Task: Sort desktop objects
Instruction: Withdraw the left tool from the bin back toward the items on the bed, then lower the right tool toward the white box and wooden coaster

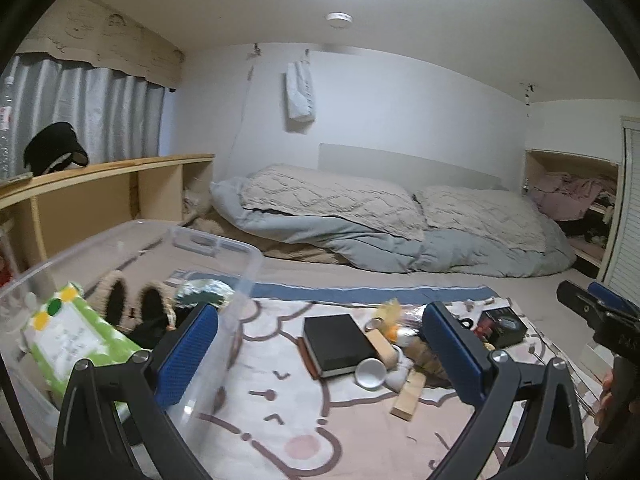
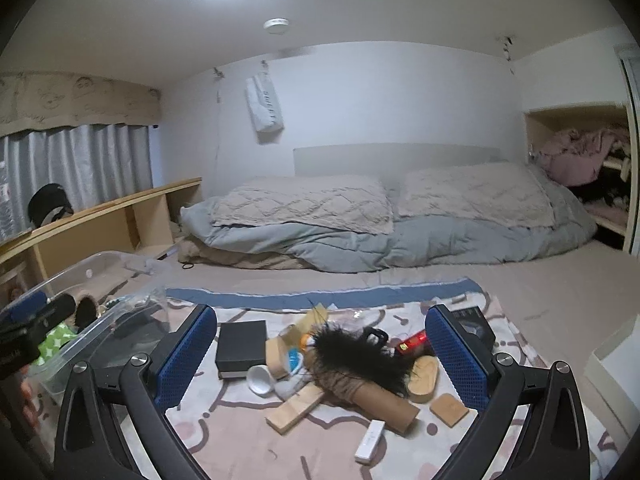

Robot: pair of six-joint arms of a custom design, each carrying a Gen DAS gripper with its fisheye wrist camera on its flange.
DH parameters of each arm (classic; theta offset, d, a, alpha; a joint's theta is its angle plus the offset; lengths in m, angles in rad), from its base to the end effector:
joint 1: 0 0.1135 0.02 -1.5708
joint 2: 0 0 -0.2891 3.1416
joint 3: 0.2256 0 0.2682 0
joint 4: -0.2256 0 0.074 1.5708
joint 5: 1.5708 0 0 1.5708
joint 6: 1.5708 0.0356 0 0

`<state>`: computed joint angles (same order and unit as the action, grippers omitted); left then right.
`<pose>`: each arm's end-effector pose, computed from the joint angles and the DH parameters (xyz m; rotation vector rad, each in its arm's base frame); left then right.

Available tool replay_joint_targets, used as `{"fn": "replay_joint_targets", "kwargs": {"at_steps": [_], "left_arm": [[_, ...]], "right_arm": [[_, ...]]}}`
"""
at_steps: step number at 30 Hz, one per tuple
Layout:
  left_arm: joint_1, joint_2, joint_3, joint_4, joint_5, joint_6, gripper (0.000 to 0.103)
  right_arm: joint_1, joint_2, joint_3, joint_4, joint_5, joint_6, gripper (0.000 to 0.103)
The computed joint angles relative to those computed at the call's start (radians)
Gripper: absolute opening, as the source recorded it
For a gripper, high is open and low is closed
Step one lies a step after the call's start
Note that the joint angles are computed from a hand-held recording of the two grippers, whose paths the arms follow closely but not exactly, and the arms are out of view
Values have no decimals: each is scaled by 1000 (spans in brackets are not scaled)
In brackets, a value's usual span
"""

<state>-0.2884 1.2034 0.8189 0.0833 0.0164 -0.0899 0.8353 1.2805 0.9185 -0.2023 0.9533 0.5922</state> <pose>0.2737 -0.0818 0.3084 0.1977 1.8707 -0.2756 0.2113 0.1903 0.3034 0.2919 1.8633 -0.0543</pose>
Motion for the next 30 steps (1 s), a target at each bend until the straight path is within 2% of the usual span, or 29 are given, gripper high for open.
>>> {"fn": "replay_joint_targets", "kwargs": {"at_steps": [5, 12, 18, 23, 25, 28, 30], "left_arm": [[-38, 23, -11, 25, 12, -20, 103], [-59, 39, -28, 62, 26, -24, 103], [-68, 71, -36, 80, 53, -40, 103], [-95, 107, -50, 108, 60, -43, 103], [-104, 121, -53, 112, 67, -42, 103], [-116, 143, -57, 117, 84, -35, 103], [-124, 155, -61, 123, 94, -35, 103]], "right_arm": [[-19, -18, -8, -77, 13, 66, 103], [-58, -50, -31, -112, -8, 90, 103], [-161, -28, -57, -148, -112, 152, 103], [-281, -11, -129, -111, -215, 192, 101], [-341, -6, -162, -78, -281, 206, 89], [-474, 20, -226, 19, -456, 219, 70], [-544, 66, -238, 54, -530, 225, 49]]}}
